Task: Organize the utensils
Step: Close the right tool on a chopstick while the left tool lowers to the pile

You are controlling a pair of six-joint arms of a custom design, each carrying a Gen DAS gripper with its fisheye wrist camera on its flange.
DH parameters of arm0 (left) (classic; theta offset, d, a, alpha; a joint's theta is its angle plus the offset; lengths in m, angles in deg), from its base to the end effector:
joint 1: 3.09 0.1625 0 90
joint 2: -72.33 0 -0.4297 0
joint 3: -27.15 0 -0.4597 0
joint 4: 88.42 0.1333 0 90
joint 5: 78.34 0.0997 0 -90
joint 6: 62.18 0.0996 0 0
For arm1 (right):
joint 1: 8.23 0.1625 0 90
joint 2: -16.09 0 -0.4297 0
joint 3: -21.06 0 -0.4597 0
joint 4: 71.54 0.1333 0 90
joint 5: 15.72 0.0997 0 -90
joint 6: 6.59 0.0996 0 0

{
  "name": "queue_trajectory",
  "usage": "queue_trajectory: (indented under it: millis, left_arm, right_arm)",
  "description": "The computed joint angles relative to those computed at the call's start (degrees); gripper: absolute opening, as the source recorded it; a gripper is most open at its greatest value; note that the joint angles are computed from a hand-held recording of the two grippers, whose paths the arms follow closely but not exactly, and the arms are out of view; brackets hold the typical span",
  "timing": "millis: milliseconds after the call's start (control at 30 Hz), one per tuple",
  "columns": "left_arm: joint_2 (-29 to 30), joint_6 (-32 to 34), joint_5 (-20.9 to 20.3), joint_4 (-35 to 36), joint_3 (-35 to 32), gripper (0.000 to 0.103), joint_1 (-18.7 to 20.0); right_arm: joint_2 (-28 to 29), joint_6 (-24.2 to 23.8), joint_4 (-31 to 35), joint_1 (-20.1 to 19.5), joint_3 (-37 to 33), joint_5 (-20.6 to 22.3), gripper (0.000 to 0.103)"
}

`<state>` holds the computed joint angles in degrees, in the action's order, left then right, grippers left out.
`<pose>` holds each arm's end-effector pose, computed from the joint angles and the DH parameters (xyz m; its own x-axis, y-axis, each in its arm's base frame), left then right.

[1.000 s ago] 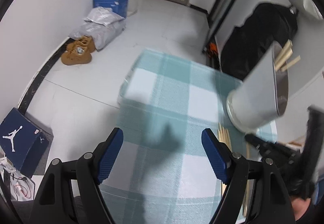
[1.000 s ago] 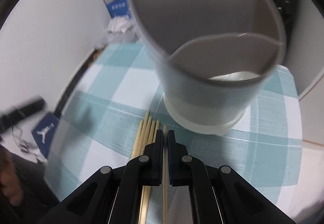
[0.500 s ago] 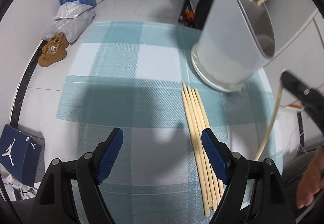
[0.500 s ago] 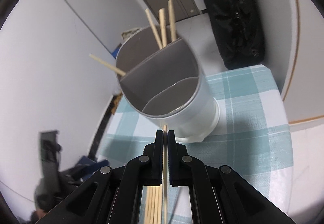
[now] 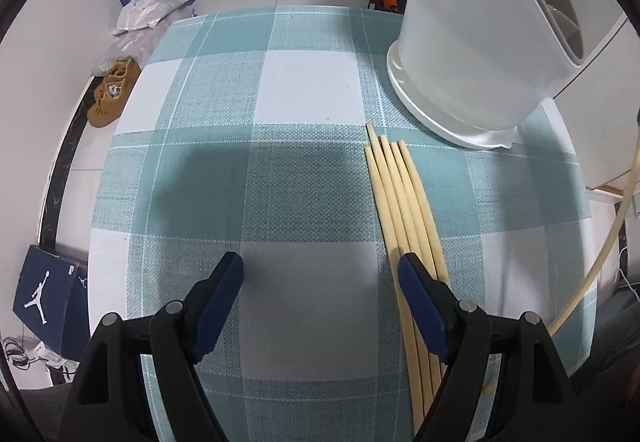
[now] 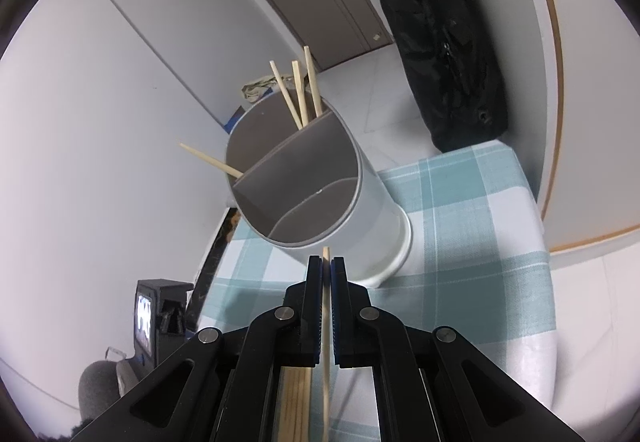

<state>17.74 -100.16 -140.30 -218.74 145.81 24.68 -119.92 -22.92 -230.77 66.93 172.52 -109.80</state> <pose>-0.3637 -0.3951 -0.0213 -0.6905 0.4227 -0.5870 0.4884 0.8710 0.0527 0.0521 -0.2962 0.3602 -0.9537 0.1378 0.2672 -0.1217 0.6356 -0.7624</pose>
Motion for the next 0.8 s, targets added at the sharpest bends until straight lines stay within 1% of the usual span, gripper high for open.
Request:
queue_trajectory:
  millis: [267,433,500,567,700,800]
  left_arm:
    - [1.4,-1.0,0.3,0.6,-1.1,0.076,-0.4]
    - [1.9,-1.2,0.4,1.4,-2.1,0.076,0.4]
    - [2.3,-1.9,1.2,3.7,-2.8,0.076,0.4]
    - [2.6,-1.2,1.9,4.4,-3.0,0.076,0.0]
    - [2.4,-0.8,1.5,3.8,-2.7,0.076,0.1]
    - [2.6,-0.7,2.6,3.9,-2.7,0.076,-0.2]
  right_arm:
    - [-0.5,-0.4,0.3,1.2,0.2,0.1,0.003]
    - [-0.5,-0.6,0.5,0.5,0.2,0.5,0.003]
    - [-0.6,-0.4,0.8,0.2,0.1,0.8,0.003]
    - [-0.6,-0.4,1.0,-0.2,0.0,1.1,0.003]
    - [-0.3,0.0,1.2,-0.2,-0.2,1.2,0.003]
    - [-0.1,0.1,1.0,0.2,-0.2,1.3,0.003]
